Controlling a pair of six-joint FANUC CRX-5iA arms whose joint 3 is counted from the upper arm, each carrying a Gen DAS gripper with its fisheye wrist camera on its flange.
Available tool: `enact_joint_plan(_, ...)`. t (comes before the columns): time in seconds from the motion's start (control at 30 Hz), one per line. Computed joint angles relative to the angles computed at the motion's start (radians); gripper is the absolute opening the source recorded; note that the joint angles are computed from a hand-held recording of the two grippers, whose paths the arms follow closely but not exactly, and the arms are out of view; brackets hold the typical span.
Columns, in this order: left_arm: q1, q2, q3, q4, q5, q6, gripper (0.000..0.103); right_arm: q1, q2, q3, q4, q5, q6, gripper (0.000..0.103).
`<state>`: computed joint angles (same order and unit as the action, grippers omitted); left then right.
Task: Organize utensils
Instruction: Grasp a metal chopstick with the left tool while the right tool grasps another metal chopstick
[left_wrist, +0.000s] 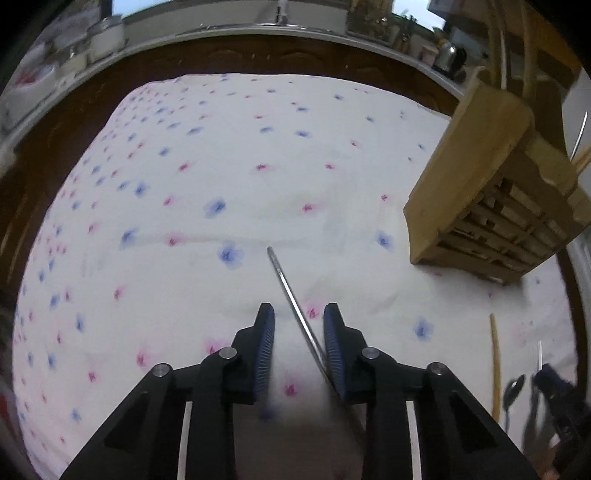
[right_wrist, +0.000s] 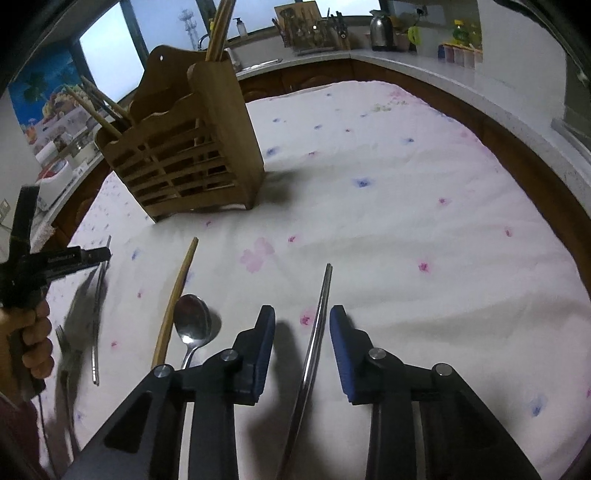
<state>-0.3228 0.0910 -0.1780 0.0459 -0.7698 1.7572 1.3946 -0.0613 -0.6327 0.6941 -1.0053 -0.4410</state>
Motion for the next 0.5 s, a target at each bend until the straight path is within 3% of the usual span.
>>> enact_joint_plan(0.03, -0.002, 0.010, 0.006, 0.010, 0.001, -0.019, 0.011, -0.003, 0.001, 0.002, -0.002, 0.000, 0.007, 0.030)
enact_joint_plan(0.27, -0.058, 0.014, -0.027, 0.073, 0.039, -0.144, 0.005, 0.002, 0.005, 0.011, -0.021, -0.028, 0.032, 0.009)
enact_joint_plan(0.4, -0.068, 0.003, -0.071, 0.163, 0.043, -0.237, 0.005, 0.005, -0.009, 0.002, -0.027, -0.015, 0.036, 0.008)
enact_joint_plan(0.5, -0.083, 0.017, -0.039, 0.107, 0.018, -0.197, 0.006, -0.002, -0.017, -0.001, -0.030, -0.002, 0.038, 0.008)
